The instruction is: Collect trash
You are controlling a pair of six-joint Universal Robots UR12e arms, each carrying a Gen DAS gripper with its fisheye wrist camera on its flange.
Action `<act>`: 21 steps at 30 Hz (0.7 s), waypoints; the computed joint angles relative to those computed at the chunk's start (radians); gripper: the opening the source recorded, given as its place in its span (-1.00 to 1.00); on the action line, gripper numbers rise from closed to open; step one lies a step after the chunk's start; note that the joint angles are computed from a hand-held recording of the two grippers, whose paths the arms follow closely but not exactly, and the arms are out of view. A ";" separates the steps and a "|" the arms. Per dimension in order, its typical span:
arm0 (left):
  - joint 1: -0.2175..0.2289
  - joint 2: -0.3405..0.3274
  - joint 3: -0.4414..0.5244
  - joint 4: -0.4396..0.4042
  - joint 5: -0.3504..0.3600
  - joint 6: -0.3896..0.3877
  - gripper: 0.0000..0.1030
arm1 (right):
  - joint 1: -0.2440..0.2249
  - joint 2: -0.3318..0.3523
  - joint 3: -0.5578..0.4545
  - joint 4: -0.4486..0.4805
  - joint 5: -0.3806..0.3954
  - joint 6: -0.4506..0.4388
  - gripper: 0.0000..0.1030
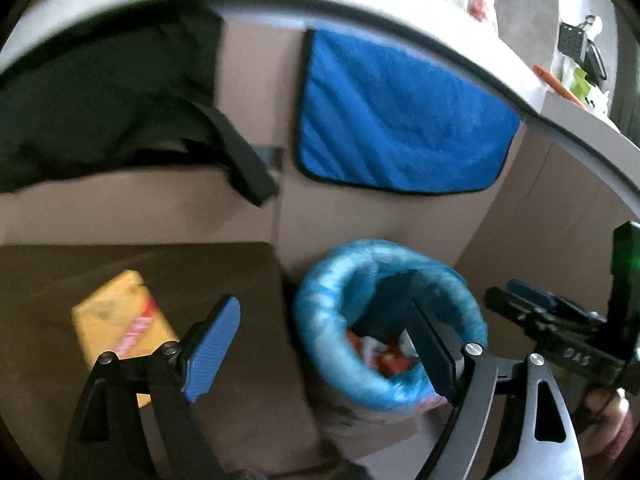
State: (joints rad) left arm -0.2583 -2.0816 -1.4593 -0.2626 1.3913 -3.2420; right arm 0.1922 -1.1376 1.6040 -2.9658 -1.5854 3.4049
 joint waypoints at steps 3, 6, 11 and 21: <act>0.002 0.058 -0.086 0.082 0.056 0.004 0.63 | 0.017 -0.026 0.031 -0.039 0.009 0.006 0.30; 0.003 0.115 -0.168 0.133 0.130 0.009 0.63 | 0.043 -0.053 0.065 -0.074 0.006 -0.004 0.31; 0.002 0.203 -0.288 0.154 0.231 0.012 0.63 | 0.102 -0.087 0.110 -0.106 -0.024 -0.047 0.31; -0.007 0.356 -0.527 0.318 0.375 0.011 0.63 | 0.247 -0.134 0.205 -0.195 -0.147 -0.117 0.44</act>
State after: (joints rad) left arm -0.2653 -1.7254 -1.9861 0.0551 1.7662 -3.2312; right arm 0.4391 -1.2717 1.8088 -3.1609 -1.7323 3.2877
